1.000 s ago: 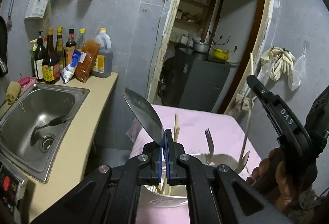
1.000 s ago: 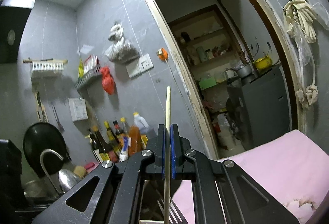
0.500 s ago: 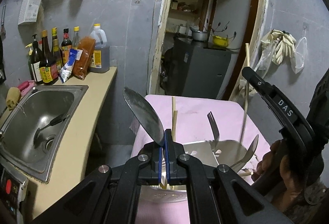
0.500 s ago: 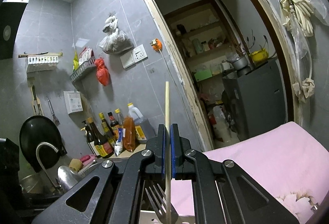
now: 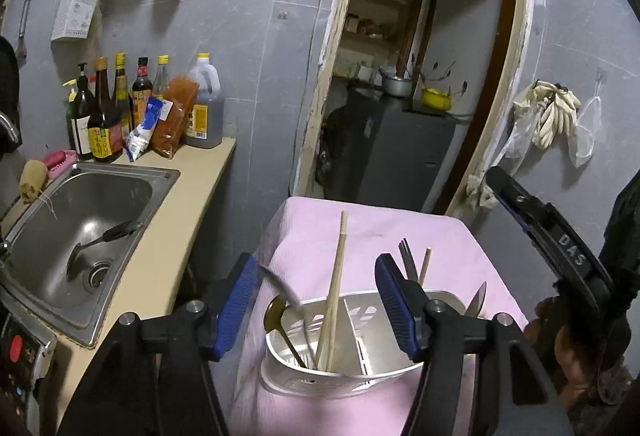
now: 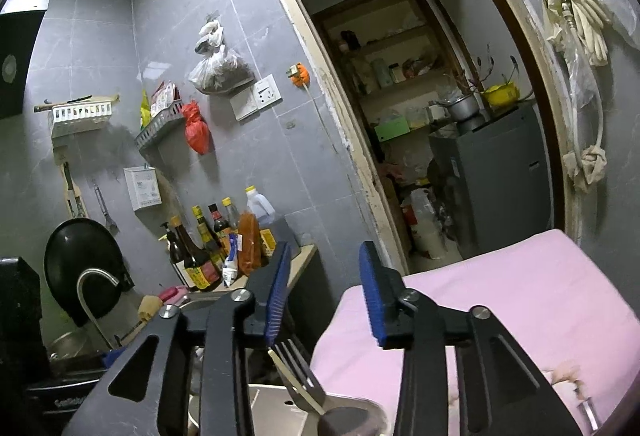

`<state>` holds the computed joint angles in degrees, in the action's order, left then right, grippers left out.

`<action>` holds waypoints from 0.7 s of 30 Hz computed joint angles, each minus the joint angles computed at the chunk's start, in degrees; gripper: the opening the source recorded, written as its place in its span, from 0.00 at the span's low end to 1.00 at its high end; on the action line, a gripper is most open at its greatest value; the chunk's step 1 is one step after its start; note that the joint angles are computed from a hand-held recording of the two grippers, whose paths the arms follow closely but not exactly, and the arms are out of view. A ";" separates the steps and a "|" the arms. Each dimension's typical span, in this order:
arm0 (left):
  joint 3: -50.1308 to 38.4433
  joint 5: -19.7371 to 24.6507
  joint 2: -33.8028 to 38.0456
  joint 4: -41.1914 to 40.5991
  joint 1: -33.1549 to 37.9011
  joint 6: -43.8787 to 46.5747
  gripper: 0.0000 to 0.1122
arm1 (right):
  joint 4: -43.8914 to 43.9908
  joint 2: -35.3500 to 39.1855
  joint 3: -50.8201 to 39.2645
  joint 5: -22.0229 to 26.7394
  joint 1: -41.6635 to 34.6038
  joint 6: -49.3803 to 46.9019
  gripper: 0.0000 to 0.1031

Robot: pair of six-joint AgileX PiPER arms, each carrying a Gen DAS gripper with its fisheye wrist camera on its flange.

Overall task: Organize utensils
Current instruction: 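Open the left tool over the caddy while the right tool drops its chopstick in, then move both tools back to the last utensils on the table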

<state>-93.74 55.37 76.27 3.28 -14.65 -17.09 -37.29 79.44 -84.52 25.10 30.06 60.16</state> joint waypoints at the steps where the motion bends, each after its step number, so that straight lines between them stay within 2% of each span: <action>1: -0.67 0.46 0.24 0.54 -0.39 -0.38 0.53 | 0.81 -0.51 -0.23 0.62 -0.28 -1.22 0.38; 2: -1.36 0.80 0.45 1.30 -1.03 -0.95 0.53 | 1.61 -1.37 -0.25 1.39 -0.70 -2.57 0.42; 5: -3.52 1.47 0.99 3.95 -3.37 -3.20 0.62 | 6.88 -3.23 -1.62 4.32 -2.85 -9.04 0.58; 7: -4.60 1.24 1.20 5.97 -5.23 -4.92 0.70 | 9.09 -4.87 -1.98 6.02 -4.61 -12.17 0.62; 9: -6.05 1.56 1.70 9.56 -8.33 -7.64 0.73 | 11.30 -6.64 -1.81 7.26 -6.52 -15.22 0.77; 14: -10.79 3.47 4.25 18.78 -16.61 -14.49 0.83 | 19.23 -9.77 -3.21 11.36 -12.46 -26.23 0.93; 16: -12.29 4.19 5.24 22.33 -19.75 -17.23 0.88 | 24.79 -11.07 -3.50 12.41 -16.55 -32.64 0.96; 21: -15.62 6.14 8.43 31.54 -28.36 -24.26 0.90 | 38.82 -13.01 -3.81 14.28 -27.38 -48.28 0.98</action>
<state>-109.36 61.50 84.69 34.82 -43.01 -41.35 1.53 66.43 -88.33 39.38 2.68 11.89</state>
